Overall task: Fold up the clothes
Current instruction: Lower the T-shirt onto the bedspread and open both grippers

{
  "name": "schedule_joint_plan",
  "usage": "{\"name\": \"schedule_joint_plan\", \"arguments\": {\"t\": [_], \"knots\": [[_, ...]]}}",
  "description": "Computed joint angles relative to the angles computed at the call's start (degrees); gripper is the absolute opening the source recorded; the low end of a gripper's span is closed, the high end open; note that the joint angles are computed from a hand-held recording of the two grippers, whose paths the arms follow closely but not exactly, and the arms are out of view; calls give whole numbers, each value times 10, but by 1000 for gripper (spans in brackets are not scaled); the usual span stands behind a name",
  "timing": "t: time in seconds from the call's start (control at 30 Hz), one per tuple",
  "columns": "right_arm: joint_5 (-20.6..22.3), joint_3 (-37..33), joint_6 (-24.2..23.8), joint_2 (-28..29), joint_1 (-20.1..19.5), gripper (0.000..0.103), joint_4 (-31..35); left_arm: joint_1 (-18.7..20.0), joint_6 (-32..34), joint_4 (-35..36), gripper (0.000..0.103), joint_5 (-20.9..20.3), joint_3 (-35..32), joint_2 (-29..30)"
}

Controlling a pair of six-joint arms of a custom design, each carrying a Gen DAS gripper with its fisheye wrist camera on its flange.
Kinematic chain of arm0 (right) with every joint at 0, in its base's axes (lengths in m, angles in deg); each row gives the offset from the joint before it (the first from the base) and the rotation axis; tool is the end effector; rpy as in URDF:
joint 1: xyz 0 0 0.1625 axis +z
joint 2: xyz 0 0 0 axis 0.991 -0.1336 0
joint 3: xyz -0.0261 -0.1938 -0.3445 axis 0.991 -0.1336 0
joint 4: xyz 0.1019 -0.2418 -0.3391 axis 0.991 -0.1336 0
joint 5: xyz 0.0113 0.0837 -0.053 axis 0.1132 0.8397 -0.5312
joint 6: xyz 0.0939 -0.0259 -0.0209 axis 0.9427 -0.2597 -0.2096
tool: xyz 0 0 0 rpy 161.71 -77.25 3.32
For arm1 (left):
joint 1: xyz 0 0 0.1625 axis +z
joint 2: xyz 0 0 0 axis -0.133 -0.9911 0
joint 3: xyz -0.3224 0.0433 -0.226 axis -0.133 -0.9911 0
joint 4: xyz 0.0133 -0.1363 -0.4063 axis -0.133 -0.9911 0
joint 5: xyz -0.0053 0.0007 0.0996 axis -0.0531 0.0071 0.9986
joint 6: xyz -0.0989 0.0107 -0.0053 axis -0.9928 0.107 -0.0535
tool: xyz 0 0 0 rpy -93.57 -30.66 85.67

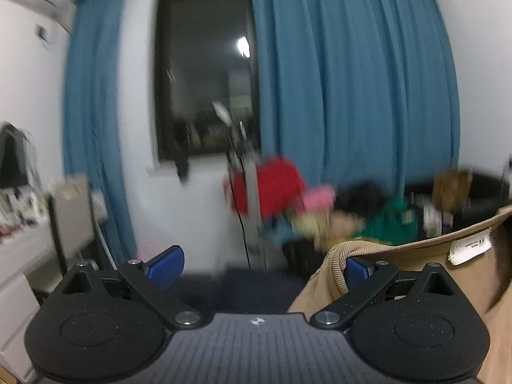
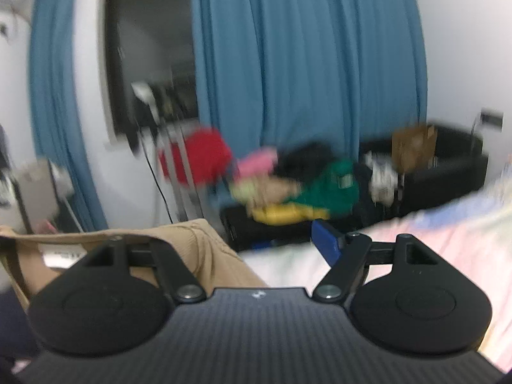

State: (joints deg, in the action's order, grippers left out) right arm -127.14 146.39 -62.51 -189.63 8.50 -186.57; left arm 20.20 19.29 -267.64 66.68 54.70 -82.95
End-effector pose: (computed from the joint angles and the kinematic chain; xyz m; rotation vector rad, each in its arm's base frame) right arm 0.0983 -0.2501 0.4630 0.2508 -1.9547 1.5049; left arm -0.4734 -0.3367 0.0894 0.9366 1.9907 -1.3472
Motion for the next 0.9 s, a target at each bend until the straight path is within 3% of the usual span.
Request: {"name": "schedule_joint_plan", "arguments": {"t": [0.1, 0.2, 0.23, 0.33, 0.4, 0.53, 0.6, 0.7, 0.8, 0.9], "knots": [[96, 1, -10, 89, -151, 73, -30, 70, 46, -24, 98, -54, -26, 80], [86, -39, -19, 193, -208, 72, -7, 121, 51, 30, 94, -91, -58, 142], [60, -57, -31, 225, -210, 72, 7, 134, 50, 60, 96, -102, -69, 158], [-51, -113, -108, 306, -185, 72, 78, 148, 105, 171, 103, -81, -122, 194], [-79, -140, -183, 319, -168, 73, 140, 155, 126, 272, 103, -83, -157, 196], [-143, -173, -266, 345, -114, 73, 199, 163, 173, 398, 103, -128, -202, 181], [-145, -183, -262, 337, -94, 73, 246, 163, 159, 428, 103, -156, -212, 173], [-110, -199, -201, 315, -83, 80, 347, 169, 155, 447, 103, -185, -243, 163], [-75, -210, -154, 301, -86, 82, 409, 168, 158, 405, 103, -203, -231, 147], [-36, -198, -119, 276, -95, 82, 409, 163, 163, 341, 103, -226, -213, 127]]}}
